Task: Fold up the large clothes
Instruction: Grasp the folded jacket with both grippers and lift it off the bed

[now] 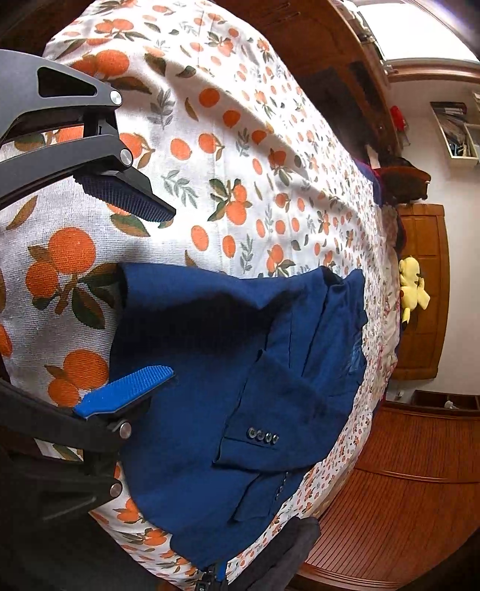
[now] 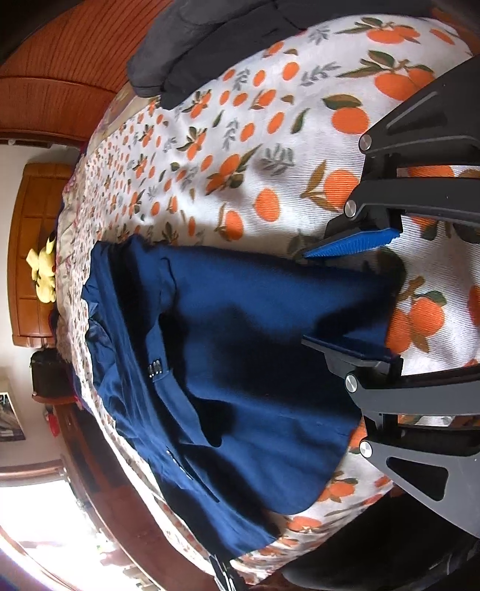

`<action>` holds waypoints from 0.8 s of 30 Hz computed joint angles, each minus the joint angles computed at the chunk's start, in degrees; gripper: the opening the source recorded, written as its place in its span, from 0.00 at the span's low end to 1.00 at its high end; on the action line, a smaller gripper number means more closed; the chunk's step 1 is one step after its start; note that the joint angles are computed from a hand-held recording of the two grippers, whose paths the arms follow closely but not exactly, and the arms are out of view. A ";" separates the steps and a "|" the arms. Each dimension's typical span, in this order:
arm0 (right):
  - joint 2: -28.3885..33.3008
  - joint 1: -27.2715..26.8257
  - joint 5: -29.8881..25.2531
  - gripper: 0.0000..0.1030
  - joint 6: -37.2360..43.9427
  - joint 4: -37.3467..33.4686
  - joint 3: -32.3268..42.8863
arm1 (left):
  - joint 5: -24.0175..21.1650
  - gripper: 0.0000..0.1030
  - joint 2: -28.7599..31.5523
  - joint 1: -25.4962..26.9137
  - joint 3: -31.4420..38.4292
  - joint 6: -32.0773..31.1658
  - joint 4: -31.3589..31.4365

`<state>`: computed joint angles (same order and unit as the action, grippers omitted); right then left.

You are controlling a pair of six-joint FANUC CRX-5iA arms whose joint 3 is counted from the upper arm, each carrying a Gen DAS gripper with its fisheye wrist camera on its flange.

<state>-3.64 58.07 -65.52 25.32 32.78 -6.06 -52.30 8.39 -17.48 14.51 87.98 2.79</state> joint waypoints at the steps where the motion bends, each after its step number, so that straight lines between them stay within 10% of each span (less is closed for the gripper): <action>1: -0.13 0.00 0.04 0.38 -0.31 -0.07 -0.13 | 0.11 0.75 0.01 0.03 -0.20 -0.23 0.42; 4: 0.15 -0.05 -0.02 0.39 -0.30 0.05 0.00 | 0.04 0.54 0.27 0.36 -1.03 -1.93 2.99; 12: 0.87 -0.06 0.86 0.34 0.73 0.14 0.44 | 0.80 0.47 0.04 0.19 -1.88 -2.21 2.76; 16: 0.37 0.07 2.12 0.10 0.84 0.80 -0.15 | -0.31 0.08 0.47 1.11 -1.95 -5.55 7.45; 24: -0.44 -0.27 5.89 0.07 0.43 6.49 2.15 | 0.93 0.06 0.38 -1.54 4.83 -5.88 7.26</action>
<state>-4.08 57.80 -59.62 25.75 39.27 -3.92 -51.36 8.77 -19.01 19.34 82.09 10.04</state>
